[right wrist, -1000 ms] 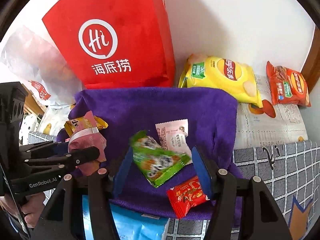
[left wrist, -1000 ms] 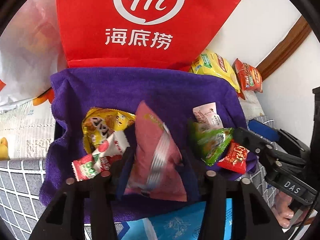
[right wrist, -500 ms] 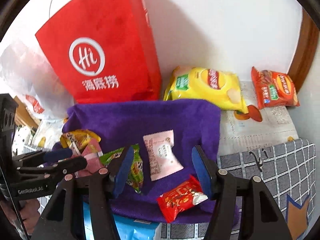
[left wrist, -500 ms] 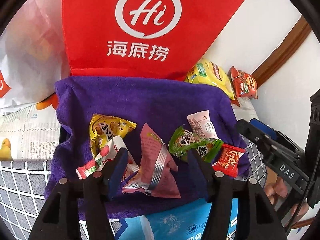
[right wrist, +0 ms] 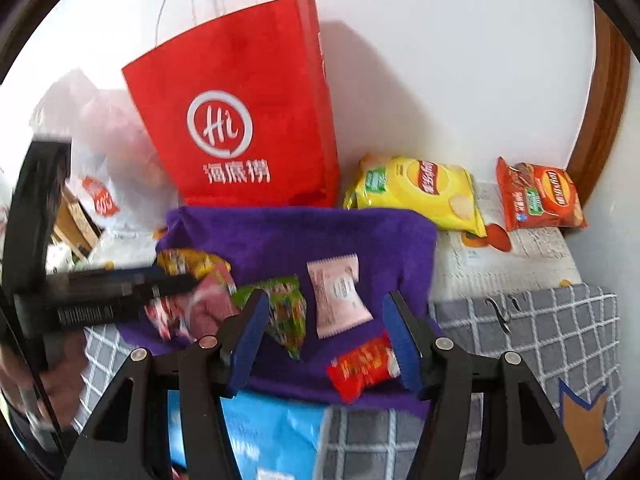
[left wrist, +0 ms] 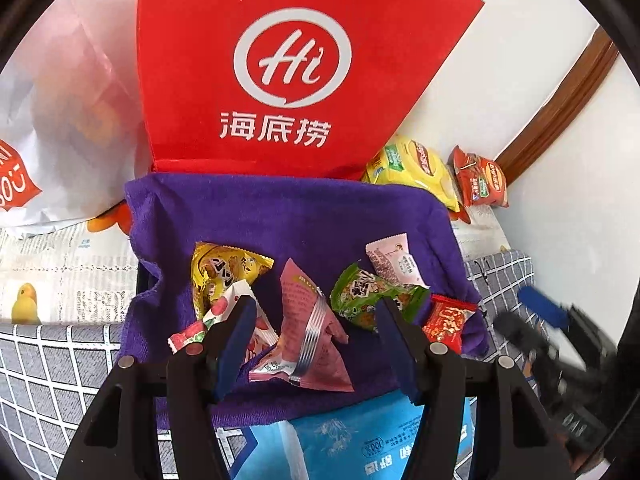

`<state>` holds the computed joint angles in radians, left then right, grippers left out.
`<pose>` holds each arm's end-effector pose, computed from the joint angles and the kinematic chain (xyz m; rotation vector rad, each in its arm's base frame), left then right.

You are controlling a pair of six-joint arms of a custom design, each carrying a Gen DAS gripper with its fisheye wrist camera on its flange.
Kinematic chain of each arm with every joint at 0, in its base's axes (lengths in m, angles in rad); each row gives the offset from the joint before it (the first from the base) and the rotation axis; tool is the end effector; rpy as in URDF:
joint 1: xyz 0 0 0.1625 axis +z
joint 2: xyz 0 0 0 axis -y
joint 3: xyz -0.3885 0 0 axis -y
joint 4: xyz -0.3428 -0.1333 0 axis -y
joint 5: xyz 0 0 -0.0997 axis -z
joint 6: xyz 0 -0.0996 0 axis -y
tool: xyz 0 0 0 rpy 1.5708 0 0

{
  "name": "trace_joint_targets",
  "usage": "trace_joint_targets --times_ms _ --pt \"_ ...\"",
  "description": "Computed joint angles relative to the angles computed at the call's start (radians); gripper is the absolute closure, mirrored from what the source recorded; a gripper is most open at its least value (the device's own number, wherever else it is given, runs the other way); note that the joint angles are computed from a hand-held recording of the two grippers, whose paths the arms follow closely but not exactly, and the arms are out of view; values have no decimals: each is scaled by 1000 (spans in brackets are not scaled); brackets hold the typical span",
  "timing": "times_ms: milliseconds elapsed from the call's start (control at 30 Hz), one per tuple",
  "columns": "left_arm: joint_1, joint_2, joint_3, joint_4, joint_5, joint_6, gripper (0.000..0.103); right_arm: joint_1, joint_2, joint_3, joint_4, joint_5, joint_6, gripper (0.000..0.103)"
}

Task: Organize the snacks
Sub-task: 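Withdraw both tools from the towel back toward the snack pile, then grasp the pink bear-print bar with the right tool while the left grasps a pastry pack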

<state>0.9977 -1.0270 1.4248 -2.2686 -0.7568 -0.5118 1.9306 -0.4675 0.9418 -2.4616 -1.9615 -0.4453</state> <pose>-0.1701 -0.6430 0.3263 -0.0846 2.4577 -0.8637 0.3640 -0.6967 0.1371 0.9487 -2.5146 0.5442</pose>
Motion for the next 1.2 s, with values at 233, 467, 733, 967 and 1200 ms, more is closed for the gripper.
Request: trace_joint_targets --times_ms 233,467,733,967,1200 --pt "-40 -22 25 -23 2 12 42 -4 -173 283 -84 -44 23 51" --pt "-105 -56 70 -39 15 17 41 -21 -304 522 -87 -52 125 61" --pt "-179 -106 150 -89 35 47 37 -26 -379 703 -108 -63 178 65" --pt "-222 -218 293 -3 73 -67 37 -15 -360 735 -157 -102 182 65" --pt "-220 -358 477 25 32 -191 37 -5 -302 726 -235 -174 164 65"
